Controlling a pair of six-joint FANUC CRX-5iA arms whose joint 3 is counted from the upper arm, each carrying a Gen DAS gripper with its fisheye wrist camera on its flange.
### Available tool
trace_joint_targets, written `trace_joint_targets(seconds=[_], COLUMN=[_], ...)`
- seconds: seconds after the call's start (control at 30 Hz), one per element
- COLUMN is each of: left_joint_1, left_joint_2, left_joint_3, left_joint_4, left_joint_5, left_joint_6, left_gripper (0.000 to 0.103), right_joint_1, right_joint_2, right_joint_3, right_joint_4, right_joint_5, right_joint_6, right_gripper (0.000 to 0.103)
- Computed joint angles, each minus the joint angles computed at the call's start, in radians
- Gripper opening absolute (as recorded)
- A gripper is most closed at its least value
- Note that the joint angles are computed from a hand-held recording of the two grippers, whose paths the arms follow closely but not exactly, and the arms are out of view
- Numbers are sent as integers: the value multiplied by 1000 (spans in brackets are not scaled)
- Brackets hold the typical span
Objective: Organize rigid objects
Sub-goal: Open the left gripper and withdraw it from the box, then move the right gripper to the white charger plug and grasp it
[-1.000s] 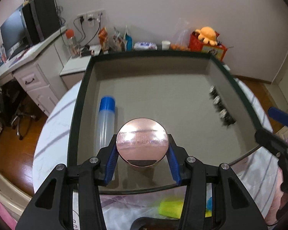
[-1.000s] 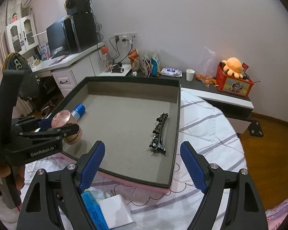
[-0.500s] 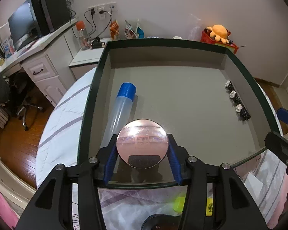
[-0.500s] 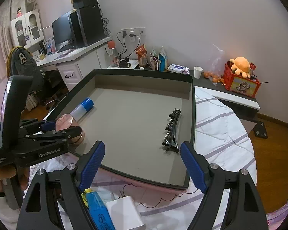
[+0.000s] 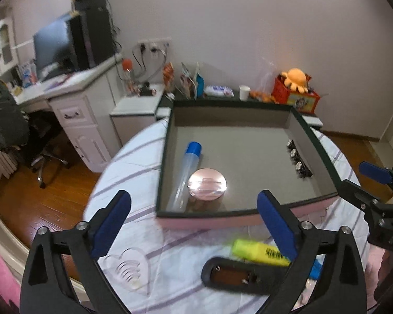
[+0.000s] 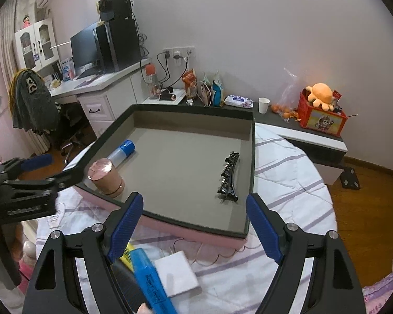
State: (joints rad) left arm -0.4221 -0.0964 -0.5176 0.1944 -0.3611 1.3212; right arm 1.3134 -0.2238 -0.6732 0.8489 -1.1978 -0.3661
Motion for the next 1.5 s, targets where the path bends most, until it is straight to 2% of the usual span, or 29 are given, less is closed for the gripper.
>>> trace_joint_targets(seconds=[0.23,0.57,1.0,1.27,1.5], left_joint_1=[-13,-12,16,13,24], left_joint_2=[-125,-313,-454,-423,-370], left_joint_3=[-40,-163,-244,-254,-252], left_joint_4=[-91,-22,4,-29,-39], left_joint_5=[-29,-38,-80,-100,-100], left_joint_6=[80,-13,-49,-43,-50], left_gripper=[103,103,103,103,103], right_joint_1=[91,239,358,375,321], right_joint_2=[12,54,87,85,85], right_joint_3=[43,122,170,149,110], right_joint_4=[2,0,-49,-132,-197], right_joint_5=[-100,-272,-408,-383,-260], right_joint_6=[-36,-83,-157,-197,-161], right_gripper=[82,82,82,82,82])
